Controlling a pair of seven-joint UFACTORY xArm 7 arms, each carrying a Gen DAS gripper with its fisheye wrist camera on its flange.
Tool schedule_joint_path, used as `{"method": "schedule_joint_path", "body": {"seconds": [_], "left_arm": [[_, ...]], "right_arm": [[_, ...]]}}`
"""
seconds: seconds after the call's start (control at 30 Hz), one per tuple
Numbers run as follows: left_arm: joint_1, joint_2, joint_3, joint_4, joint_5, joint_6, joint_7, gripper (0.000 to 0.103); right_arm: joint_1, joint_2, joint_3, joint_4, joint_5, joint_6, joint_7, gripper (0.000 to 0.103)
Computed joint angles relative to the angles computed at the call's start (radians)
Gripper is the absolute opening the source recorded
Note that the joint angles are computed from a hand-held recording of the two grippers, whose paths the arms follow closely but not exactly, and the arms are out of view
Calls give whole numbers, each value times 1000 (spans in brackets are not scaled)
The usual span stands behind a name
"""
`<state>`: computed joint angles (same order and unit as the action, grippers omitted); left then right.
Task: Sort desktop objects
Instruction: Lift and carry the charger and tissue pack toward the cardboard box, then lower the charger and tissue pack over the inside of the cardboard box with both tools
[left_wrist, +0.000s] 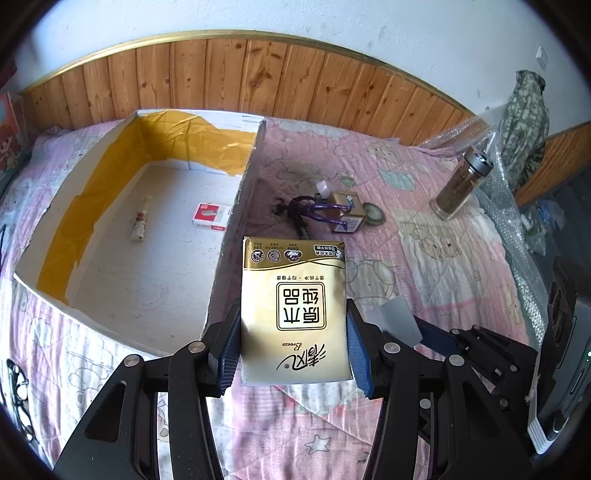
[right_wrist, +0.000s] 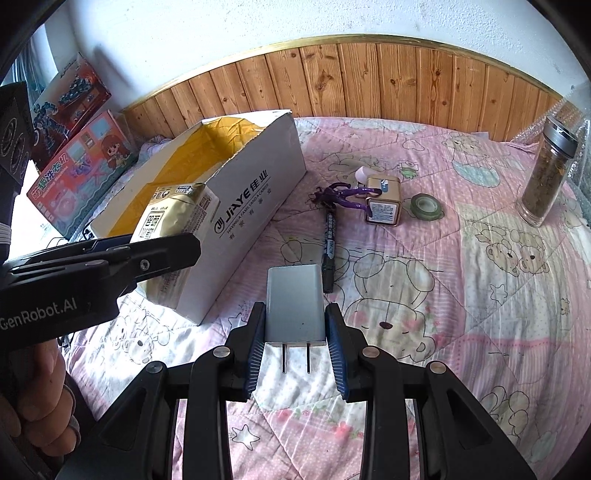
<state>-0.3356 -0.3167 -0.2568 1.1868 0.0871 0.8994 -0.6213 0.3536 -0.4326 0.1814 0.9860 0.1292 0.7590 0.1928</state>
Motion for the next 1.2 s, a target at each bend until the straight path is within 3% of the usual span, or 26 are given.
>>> {"method": "schedule_joint_path", "body": {"seconds": [0.5,1.2], "left_arm": [[26,-91,23,-68,-35,9,20,53],[105,-174,64,-111,-63,23,64,53]], "right_arm": [[39,6,32,45,0,9,4,33],[87,108,71,211,-32,12,-19,33]]}}
